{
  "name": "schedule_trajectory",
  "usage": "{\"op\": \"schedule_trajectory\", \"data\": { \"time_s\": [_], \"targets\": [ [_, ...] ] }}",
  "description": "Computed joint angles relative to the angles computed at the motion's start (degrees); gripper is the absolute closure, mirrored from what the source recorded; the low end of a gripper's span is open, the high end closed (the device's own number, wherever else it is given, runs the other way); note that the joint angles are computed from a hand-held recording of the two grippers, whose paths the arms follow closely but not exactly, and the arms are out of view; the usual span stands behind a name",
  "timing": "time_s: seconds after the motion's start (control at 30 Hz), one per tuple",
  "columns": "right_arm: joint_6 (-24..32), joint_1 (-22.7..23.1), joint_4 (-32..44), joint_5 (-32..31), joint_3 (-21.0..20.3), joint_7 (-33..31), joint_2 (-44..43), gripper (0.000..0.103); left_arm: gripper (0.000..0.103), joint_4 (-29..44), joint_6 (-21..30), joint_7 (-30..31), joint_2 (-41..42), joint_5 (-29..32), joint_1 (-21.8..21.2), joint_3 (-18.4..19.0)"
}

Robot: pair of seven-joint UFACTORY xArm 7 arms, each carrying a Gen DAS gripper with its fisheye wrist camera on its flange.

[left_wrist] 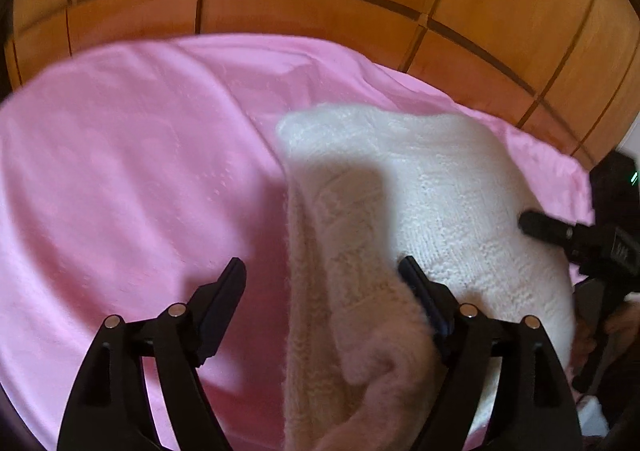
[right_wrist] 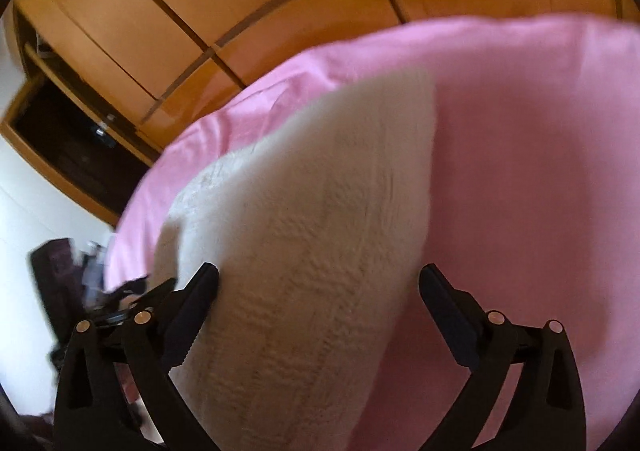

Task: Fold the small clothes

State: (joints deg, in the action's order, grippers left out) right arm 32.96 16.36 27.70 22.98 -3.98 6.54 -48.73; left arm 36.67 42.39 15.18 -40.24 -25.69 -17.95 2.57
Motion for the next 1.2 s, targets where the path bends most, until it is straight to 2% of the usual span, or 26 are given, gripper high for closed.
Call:
{"op": "schedule_trajectory", "data": {
  "time_s": [0.07, 0.2, 0.27, 0.33, 0.37, 0.4, 0.43, 0.47, 0.53, 0.7, 0.8, 0.87, 1.03, 1.13, 1.2],
  "targets": [
    [-1.1, 3.1, -0.7, 3.3, -3.0, -2.1, 0.7, 0.004, 0.023, 0.6, 1.4, 3.1, 1.6, -4.1, -2.4, 4.1],
    [-2.6, 7.4, -0.3, 8.2, -5.7, -6.9, 3.6, 0.006, 0.027, 1.1, 4.4, 8.6, 3.8, -11.8, -3.6, 8.2],
    [-3.3, 8.3, 0.0, 10.1, -5.9, -8.6, 4.9, 0.009, 0.037, 1.5, 6.8, 12.1, 5.1, -16.2, -4.2, 10.4],
    [-4.1, 9.0, 0.2, 12.0, -6.1, -10.1, 6.0, 0.015, 0.056, 1.9, 10.0, 15.0, 6.5, -21.1, -4.8, 12.8],
    [-4.2, 8.9, 0.4, 12.3, -5.7, -10.5, 6.3, 0.017, 0.061, 2.0, 11.4, 17.0, 6.8, -23.6, -5.1, 13.9],
    [-4.1, 8.6, 0.5, 12.5, -5.4, -10.7, 6.4, 0.022, 0.065, 1.8, 11.7, 18.1, 6.8, -24.6, -4.8, 13.8],
    [-3.9, 8.2, 0.5, 12.7, -4.9, -10.6, 6.3, 0.033, 0.071, 1.7, 11.8, 19.3, 6.6, -25.3, -4.4, 13.4],
    [-3.9, 7.6, 0.3, 12.7, -4.0, -10.0, 5.5, 0.037, 0.072, 1.4, 12.2, 20.6, 5.7, -26.0, -4.0, 12.9],
    [-3.6, 6.5, 0.2, 11.9, -2.6, -9.0, 4.1, 0.045, 0.075, 1.5, 12.8, 21.6, 4.7, -26.7, -3.0, 11.4],
    [-3.4, 5.3, -0.7, 9.8, -0.5, -6.1, -2.7, 0.05, 0.076, 3.8, 15.6, 22.5, 4.3, -30.6, -1.8, 8.0],
    [-2.4, 2.8, -1.6, 6.6, 0.8, -3.2, -9.5, 0.05, 0.076, 7.3, 15.7, 22.9, 6.7, -33.9, -3.4, 3.9],
    [0.7, -1.0, -1.8, 2.5, 0.9, -1.5, -15.1, 0.05, 0.076, 11.0, 15.0, 23.3, 9.7, -36.1, -5.5, 0.6],
    [10.3, -11.2, -0.7, -6.8, -4.1, -0.5, -26.5, 0.05, 0.076, 21.9, 10.5, 23.2, 19.8, -37.5, -10.6, -8.6],
    [15.8, -17.8, 0.1, -11.7, -9.6, -2.7, -30.0, 0.05, 0.076, 29.3, 6.3, 19.0, 28.2, -31.2, -13.3, -14.9],
    [19.1, -23.1, -0.2, -14.8, -13.5, -4.1, -30.5, 0.05, 0.076, 33.6, 3.9, 12.6, 34.4, -22.9, -15.0, -18.8]
  ]
}}
